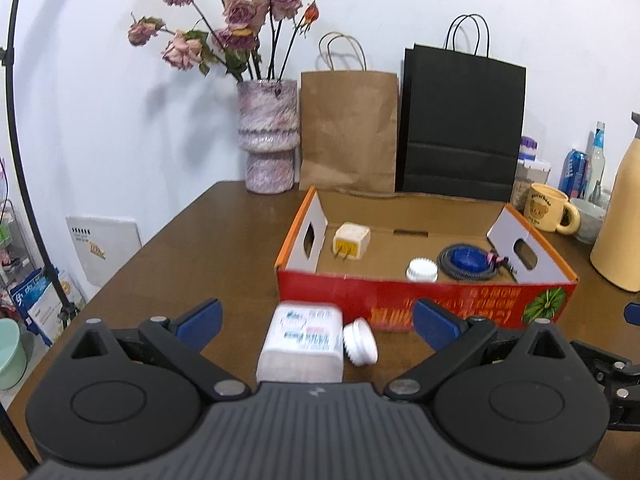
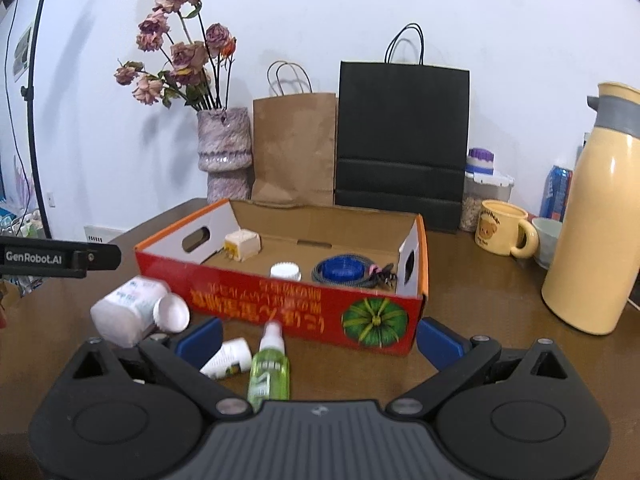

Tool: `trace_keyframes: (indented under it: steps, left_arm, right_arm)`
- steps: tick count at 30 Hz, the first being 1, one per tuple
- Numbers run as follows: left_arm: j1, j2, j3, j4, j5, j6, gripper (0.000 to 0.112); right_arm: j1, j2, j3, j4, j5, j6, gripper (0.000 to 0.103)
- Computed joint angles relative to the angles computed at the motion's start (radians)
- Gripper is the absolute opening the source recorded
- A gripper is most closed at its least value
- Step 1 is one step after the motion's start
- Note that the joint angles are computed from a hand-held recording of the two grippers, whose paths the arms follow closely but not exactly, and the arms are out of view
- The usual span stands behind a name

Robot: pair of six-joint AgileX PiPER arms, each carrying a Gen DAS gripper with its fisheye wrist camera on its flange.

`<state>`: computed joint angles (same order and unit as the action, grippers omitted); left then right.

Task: Organize rigid objects
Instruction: 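Move both tools back toward the remaining objects on the table, then grasp the black coiled cable with the left tool and lift it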

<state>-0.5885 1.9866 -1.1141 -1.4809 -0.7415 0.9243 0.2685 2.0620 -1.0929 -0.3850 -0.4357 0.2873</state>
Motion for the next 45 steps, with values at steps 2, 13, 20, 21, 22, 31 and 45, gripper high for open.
trace_keyframes:
  steps: [2, 13, 20, 21, 22, 31, 45]
  left_arm:
    - [-0.005, -0.004, 0.023, 0.005, 0.003, -0.016, 0.103]
    - [-0.029, 0.006, 0.132, 0.057, 0.044, -0.116, 0.103]
    - [-0.044, 0.046, 0.160, 0.069, 0.093, -0.145, 0.103]
    - [-0.046, 0.055, 0.155, 0.062, 0.098, -0.136, 0.103]
    - [-0.049, 0.063, 0.151, 0.059, 0.101, -0.131, 0.103]
    - [-0.062, 0.116, 0.087, -0.018, 0.102, -0.047, 0.103]
    - [-0.064, 0.095, 0.145, 0.150, 0.117, -0.251, 0.041]
  right_arm:
    - [-0.002, -0.002, 0.025, 0.006, -0.014, -0.010, 0.103]
    - [-0.012, -0.004, 0.120, 0.043, -0.048, -0.060, 0.103]
    - [-0.019, 0.003, 0.153, 0.064, -0.058, -0.087, 0.103]
    - [-0.020, 0.004, 0.155, 0.064, -0.059, -0.087, 0.103]
    - [-0.021, 0.004, 0.157, 0.064, -0.060, -0.086, 0.103]
    - [-0.023, 0.013, 0.154, 0.053, -0.058, -0.072, 0.103]
    - [-0.019, 0.029, 0.132, 0.061, -0.037, -0.071, 0.103]
